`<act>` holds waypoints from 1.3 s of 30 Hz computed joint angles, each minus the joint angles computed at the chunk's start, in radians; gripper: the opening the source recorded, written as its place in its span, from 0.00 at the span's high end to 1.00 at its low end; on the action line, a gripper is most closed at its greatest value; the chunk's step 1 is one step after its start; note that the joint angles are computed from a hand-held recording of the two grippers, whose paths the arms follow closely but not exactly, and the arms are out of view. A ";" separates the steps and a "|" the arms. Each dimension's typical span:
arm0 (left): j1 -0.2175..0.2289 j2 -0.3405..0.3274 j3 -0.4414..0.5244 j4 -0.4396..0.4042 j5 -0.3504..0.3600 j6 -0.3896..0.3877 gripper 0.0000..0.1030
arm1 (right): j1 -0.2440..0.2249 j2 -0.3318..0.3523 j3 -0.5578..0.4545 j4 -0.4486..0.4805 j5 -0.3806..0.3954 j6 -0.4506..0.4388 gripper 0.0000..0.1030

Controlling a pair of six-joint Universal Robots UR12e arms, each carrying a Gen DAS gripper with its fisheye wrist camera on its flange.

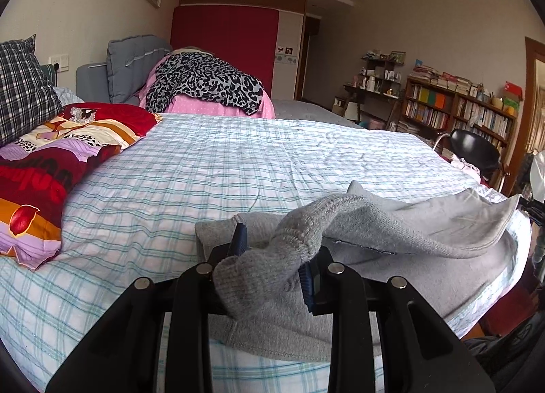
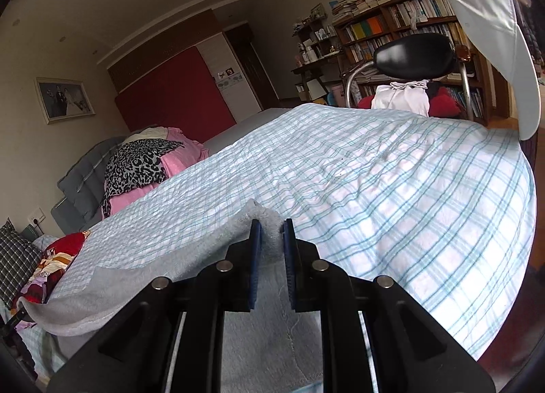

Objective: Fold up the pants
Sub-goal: 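Lift the waistband with both grippers and fold it toward the cuffs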

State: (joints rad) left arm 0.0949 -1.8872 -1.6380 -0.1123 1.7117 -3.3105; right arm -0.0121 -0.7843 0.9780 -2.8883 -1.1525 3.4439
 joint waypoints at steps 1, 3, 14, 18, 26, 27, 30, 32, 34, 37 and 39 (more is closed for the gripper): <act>0.000 -0.001 -0.006 0.006 0.006 0.012 0.72 | -0.003 -0.007 0.021 -0.005 0.000 0.004 0.90; -0.001 -0.003 -0.015 0.011 0.011 0.023 0.71 | -0.008 -0.015 0.050 -0.009 -0.005 0.027 0.94; -0.014 -0.022 -0.028 0.012 0.058 0.009 0.67 | -0.052 -0.024 0.114 -0.027 0.154 0.210 0.58; -0.005 -0.020 -0.044 0.014 0.049 -0.037 0.63 | -0.061 -0.036 0.141 -0.048 0.206 0.269 0.58; 0.003 -0.024 -0.055 0.060 0.028 -0.077 0.62 | -0.042 -0.026 0.095 0.059 0.234 0.217 0.58; 0.003 -0.024 -0.056 0.066 0.026 -0.079 0.62 | -0.038 -0.020 0.080 0.075 0.222 0.208 0.58; 0.004 -0.026 -0.057 0.086 0.017 -0.082 0.63 | -0.024 -0.009 0.045 0.125 0.156 0.167 0.76; 0.006 -0.029 -0.053 0.096 0.012 -0.082 0.64 | -0.018 -0.012 0.038 0.128 0.119 0.149 0.80; 0.008 -0.033 -0.046 0.108 0.012 -0.083 0.64 | -0.009 -0.028 0.048 0.101 0.076 0.103 0.81; 0.014 -0.041 -0.036 0.143 0.007 -0.075 0.65 | -0.002 -0.062 0.080 0.059 0.057 0.041 0.81; 0.020 -0.043 -0.031 0.165 0.002 -0.073 0.65 | -0.002 -0.082 0.097 0.071 0.061 0.012 0.81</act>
